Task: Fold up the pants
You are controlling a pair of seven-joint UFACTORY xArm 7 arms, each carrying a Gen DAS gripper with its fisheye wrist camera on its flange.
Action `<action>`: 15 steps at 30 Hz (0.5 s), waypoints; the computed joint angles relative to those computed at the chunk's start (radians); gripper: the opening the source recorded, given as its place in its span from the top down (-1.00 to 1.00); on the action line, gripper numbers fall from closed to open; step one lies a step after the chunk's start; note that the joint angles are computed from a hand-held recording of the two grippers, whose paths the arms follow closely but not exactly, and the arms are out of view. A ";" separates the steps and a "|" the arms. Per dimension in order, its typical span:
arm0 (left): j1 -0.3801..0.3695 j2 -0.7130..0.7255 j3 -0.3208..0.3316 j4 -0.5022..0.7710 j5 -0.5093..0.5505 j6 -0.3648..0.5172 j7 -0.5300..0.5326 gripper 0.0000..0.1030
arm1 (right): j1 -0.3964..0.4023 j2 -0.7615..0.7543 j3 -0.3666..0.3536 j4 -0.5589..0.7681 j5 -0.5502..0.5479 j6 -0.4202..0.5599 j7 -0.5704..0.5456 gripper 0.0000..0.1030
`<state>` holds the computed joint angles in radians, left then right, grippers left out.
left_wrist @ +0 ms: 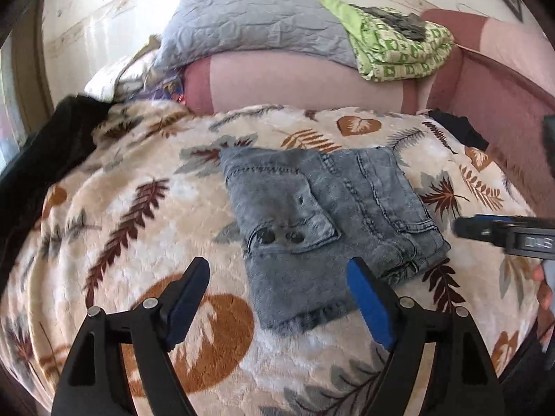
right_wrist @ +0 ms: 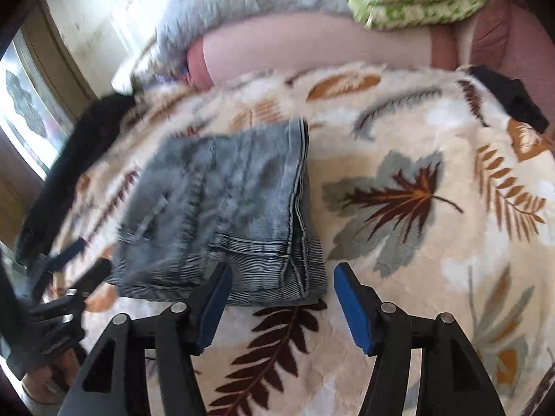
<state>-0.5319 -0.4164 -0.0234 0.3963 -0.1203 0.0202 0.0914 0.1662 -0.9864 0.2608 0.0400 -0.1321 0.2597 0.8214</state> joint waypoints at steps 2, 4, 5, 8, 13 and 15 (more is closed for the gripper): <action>0.017 -0.020 -0.020 -0.015 -0.006 0.015 -0.028 -0.59 | 0.031 -0.126 0.077 -0.039 -0.002 0.071 0.074 -0.38; 0.043 -0.048 -0.048 -0.030 0.000 0.033 -0.059 -0.59 | 0.077 -0.209 0.150 -0.045 -0.029 0.159 0.134 -0.48; 0.051 -0.064 -0.055 -0.038 0.002 0.041 -0.071 -0.59 | 0.095 -0.210 0.179 -0.040 -0.044 0.177 0.160 -0.50; 0.059 -0.111 -0.061 -0.060 0.003 0.064 -0.108 -0.59 | 0.124 -0.179 0.188 -0.021 -0.092 0.222 0.166 -0.61; 0.106 -0.202 -0.113 -0.078 0.018 0.169 -0.200 -0.59 | 0.142 -0.107 0.221 0.003 -0.154 0.217 0.215 -0.97; 0.126 -0.245 -0.141 -0.091 0.036 0.197 -0.239 -0.59 | 0.151 -0.101 0.242 0.014 -0.181 0.237 0.234 -1.00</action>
